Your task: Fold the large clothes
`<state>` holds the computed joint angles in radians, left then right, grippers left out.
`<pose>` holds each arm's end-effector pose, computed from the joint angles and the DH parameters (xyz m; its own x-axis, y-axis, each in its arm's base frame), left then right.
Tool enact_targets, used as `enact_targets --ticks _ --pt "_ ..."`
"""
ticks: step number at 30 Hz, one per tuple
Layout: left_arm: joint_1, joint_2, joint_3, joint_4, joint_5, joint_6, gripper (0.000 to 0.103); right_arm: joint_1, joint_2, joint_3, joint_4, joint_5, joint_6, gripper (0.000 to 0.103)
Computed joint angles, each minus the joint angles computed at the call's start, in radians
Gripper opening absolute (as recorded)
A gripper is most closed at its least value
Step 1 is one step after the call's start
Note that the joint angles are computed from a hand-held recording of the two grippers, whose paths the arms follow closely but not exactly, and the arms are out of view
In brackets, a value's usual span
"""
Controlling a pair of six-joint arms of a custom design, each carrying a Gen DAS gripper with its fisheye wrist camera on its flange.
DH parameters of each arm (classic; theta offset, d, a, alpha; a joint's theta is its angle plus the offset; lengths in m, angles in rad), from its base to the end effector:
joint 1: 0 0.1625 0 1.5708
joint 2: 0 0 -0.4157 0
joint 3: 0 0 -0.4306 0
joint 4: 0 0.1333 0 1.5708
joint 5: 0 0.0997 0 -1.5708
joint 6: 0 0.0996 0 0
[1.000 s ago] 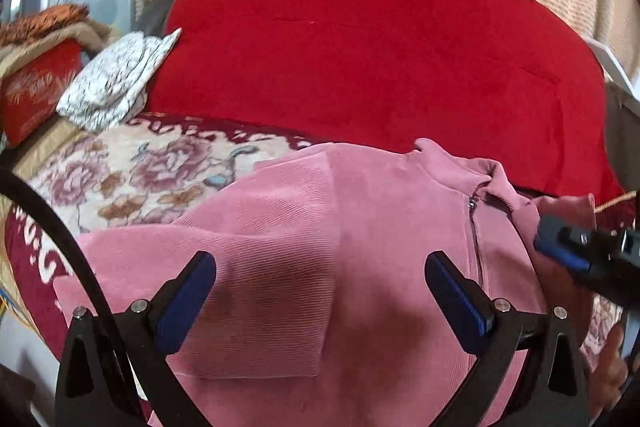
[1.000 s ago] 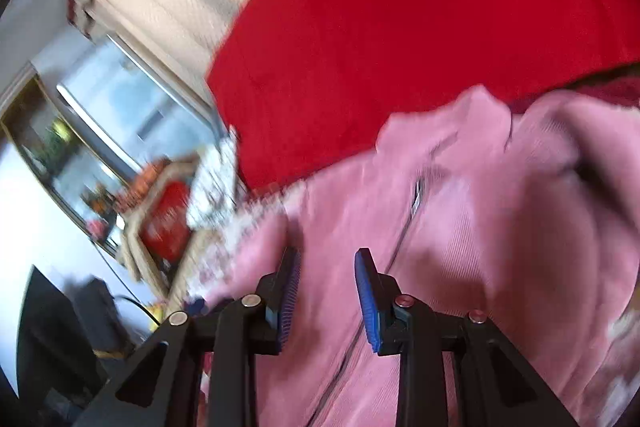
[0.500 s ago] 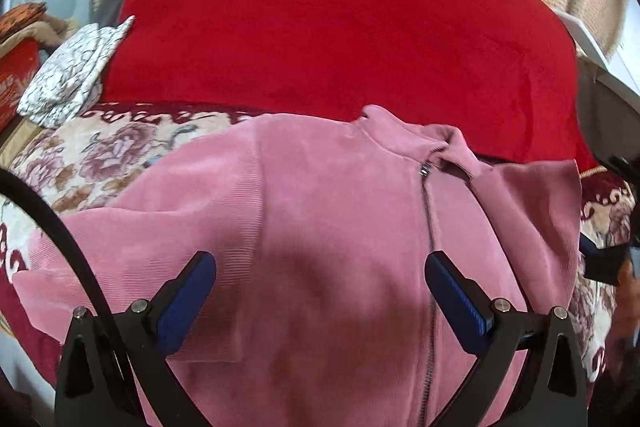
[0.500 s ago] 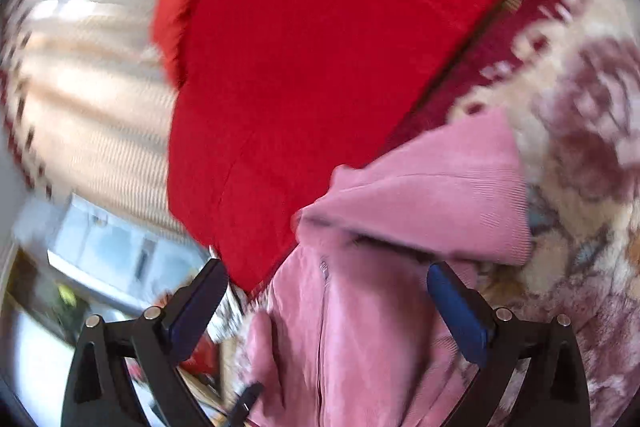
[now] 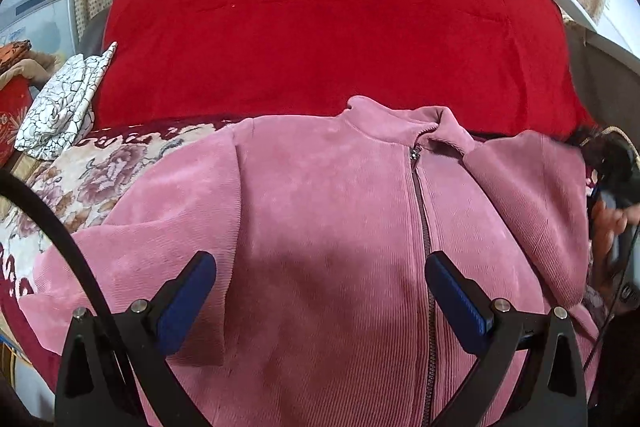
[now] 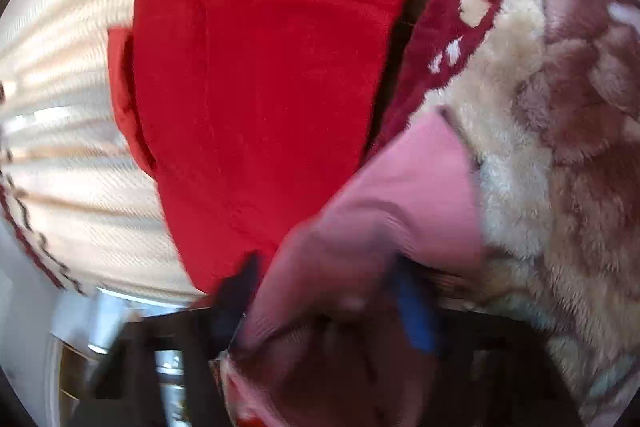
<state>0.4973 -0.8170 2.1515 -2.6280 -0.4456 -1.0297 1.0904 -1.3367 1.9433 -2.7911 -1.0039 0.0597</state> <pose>-0.3061 -0.4201 -0.0216 -0.7186 -0.1375 -0.6817 0.4452 0.6620 -0.6029 -0.1024 -0.6008 0.3101 -0.8669 0.1586 -0.4726 0.4303 0.7168 -0.5487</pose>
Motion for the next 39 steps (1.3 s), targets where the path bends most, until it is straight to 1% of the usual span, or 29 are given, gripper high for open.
enact_targets --ticks 2,4,5,8,9,10,12,13,15,16,17,19,20,21,22,23,24,25,27,29,31,32,33,34,35,37,38,39 --pt "-0.003 -0.008 0.008 -0.011 0.002 -0.002 0.103 0.016 -0.007 0.014 -0.001 -0.063 -0.013 0.035" --pt "-0.01 -0.018 0.017 0.001 0.018 -0.019 0.103 0.036 -0.025 0.031 -0.029 -0.078 -0.045 0.033" --pt "-0.012 -0.023 0.019 0.009 0.025 -0.029 0.103 0.049 -0.04 0.04 -0.034 -0.076 -0.08 0.032" --pt "-0.018 -0.053 0.038 0.045 0.052 -0.087 0.103 0.082 -0.073 0.065 -0.008 -0.029 -0.196 0.031" --pt "-0.019 -0.066 0.046 0.055 0.062 -0.111 0.103 0.095 -0.078 0.073 0.025 -0.006 -0.245 0.031" --pt "-0.022 -0.083 0.057 0.075 0.071 -0.146 0.103 0.108 -0.075 0.071 0.068 0.003 -0.284 0.031" --pt "-0.026 -0.123 0.079 0.134 0.093 -0.235 0.103 0.143 -0.063 0.077 0.145 -0.016 -0.342 0.031" --pt "-0.026 -0.14 0.09 0.155 0.098 -0.265 0.103 0.165 -0.05 0.081 0.171 -0.053 -0.36 0.031" --pt "-0.022 -0.175 0.104 0.214 0.098 -0.332 0.103 0.212 -0.023 0.08 0.201 -0.172 -0.377 0.031" --pt "-0.018 -0.183 0.111 0.21 0.094 -0.34 0.103 0.227 -0.017 0.078 0.215 -0.198 -0.385 0.031" --pt "-0.016 -0.187 0.121 0.175 0.09 -0.324 0.103 0.233 -0.022 0.082 0.222 -0.192 -0.393 0.031" --pt "-0.01 -0.177 0.132 0.076 0.083 -0.255 0.103 0.232 -0.062 0.088 0.233 -0.169 -0.379 0.037" --pt "-0.008 -0.163 0.135 0.002 0.075 -0.196 0.103 0.229 -0.079 0.086 0.24 -0.156 -0.367 0.047" --pt "-0.007 -0.15 0.133 -0.052 0.065 -0.151 0.103 0.215 -0.103 0.084 0.25 -0.126 -0.351 0.086" --pt "-0.005 -0.133 0.131 -0.128 0.045 -0.083 0.103 0.185 -0.141 0.111 0.22 -0.088 -0.33 0.103" --pt "-0.004 -0.115 0.127 -0.204 0.016 -0.014 0.103 0.143 -0.177 0.14 0.147 -0.023 -0.281 0.103" --pt "-0.001 -0.097 0.119 -0.267 -0.018 0.048 0.103 0.118 -0.2 0.161 0.092 0.024 -0.243 0.103" --pt "0.0 -0.087 0.11 -0.288 -0.044 0.074 0.103 0.086 -0.216 0.171 0.066 0.065 -0.22 0.103" --pt "0.005 -0.063 0.072 -0.313 -0.109 0.12 0.103 0.04 -0.22 0.132 0.089 0.12 -0.176 0.103" --pt "0.011 -0.036 0.012 -0.308 -0.162 0.162 0.103 -0.002 -0.215 0.11 0.098 0.149 -0.12 0.103" --pt "0.023 0.0 -0.08 -0.254 -0.204 0.237 0.103 -0.04 -0.2 0.092 0.113 0.172 -0.043 0.103" --pt "0.038 0.026 -0.155 -0.182 -0.24 0.281 0.103 -0.055 -0.192 0.087 0.121 0.182 -0.01 0.103" --pt "0.049 0.05 -0.209 -0.139 -0.263 0.31 0.103 -0.062 -0.185 0.081 0.128 0.181 0.016 0.103" --pt "0.059 0.077 -0.258 -0.117 -0.28 0.343 0.103 -0.088 -0.194 0.072 0.173 0.199 0.008 0.103" --pt "0.073 0.114 -0.321 -0.094 -0.298 0.389 0.103 -0.096 -0.187 0.065 0.191 0.21 0.012 0.103" --pt "0.091 0.164 -0.403 -0.044 -0.315 0.428 0.103 -0.098 -0.178 0.045 0.239 0.21 0.013 0.103" --pt "0.107 0.191 -0.45 -0.015 -0.34 0.449 0.103 -0.097 -0.174 0.036 0.259 0.211 0.014 0.103" --pt "0.124 0.216 -0.496 0.02 -0.373 0.466 0.103 -0.099 -0.171 0.045 0.252 0.213 0.014 0.103"
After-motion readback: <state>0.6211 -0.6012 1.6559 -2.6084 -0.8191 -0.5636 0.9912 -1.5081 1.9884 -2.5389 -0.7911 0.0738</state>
